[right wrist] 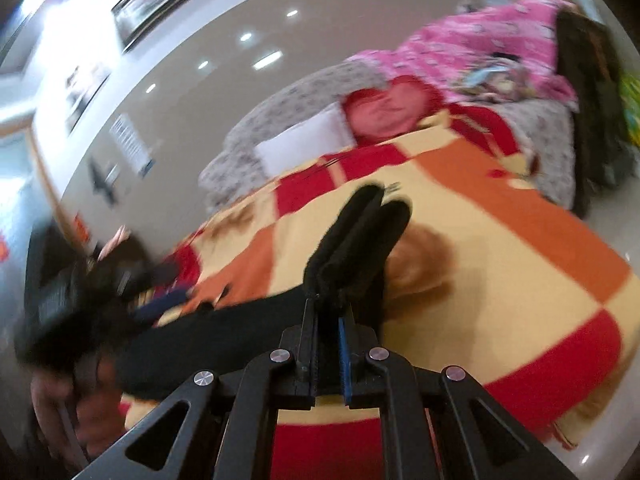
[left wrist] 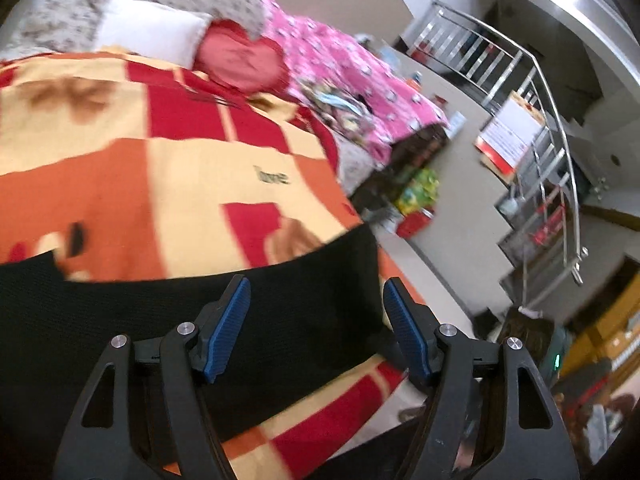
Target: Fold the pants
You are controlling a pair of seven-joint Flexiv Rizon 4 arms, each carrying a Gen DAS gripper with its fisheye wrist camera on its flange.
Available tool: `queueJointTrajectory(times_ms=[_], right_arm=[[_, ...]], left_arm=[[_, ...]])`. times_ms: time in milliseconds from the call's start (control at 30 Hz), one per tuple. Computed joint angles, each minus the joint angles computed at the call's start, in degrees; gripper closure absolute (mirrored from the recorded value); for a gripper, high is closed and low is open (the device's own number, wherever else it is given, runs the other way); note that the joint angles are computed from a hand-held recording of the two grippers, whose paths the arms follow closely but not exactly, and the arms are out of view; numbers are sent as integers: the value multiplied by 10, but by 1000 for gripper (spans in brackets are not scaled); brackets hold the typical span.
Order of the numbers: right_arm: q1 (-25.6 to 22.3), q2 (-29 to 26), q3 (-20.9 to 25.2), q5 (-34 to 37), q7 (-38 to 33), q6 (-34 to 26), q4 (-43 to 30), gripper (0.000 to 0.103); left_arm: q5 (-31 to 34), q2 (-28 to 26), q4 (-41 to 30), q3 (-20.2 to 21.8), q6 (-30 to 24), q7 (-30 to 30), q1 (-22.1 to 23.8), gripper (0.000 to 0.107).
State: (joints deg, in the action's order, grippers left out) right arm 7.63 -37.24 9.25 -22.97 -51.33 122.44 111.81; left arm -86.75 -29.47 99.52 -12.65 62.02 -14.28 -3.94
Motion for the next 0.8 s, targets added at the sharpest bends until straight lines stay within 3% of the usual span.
queueJointTrajectory(times_ms=[67, 167, 333, 467, 633, 700, 767, 800], right_arm=[[-3, -3, 6, -33, -14, -5, -3, 95], [26, 1, -12, -26, -54, -4, 1, 95], [56, 5, -27, -3, -108, -19, 1, 95], [112, 14, -64, 46, -178, -24, 7, 95], [132, 16, -64, 80, -224, -37, 6, 95], [138, 18, -63, 90, -239, -33, 8, 95], [156, 19, -73, 112, -258, -26, 9, 95], [165, 21, -78, 123, -267, -23, 10, 95]], left_arm=[[60, -16, -18, 6, -4, -39, -4, 38], [122, -29, -30, 2, -14, -72, 7, 38], [121, -33, -27, -21, -15, -69, 26, 35], [115, -38, -27, -25, 6, -81, 25, 35], [54, -39, -31, -39, 33, -67, 31, 35], [72, -43, -36, -29, 25, -73, 28, 47], [96, -45, -38, -22, 29, -84, 26, 88], [95, -45, -37, -24, 30, -85, 29, 94]])
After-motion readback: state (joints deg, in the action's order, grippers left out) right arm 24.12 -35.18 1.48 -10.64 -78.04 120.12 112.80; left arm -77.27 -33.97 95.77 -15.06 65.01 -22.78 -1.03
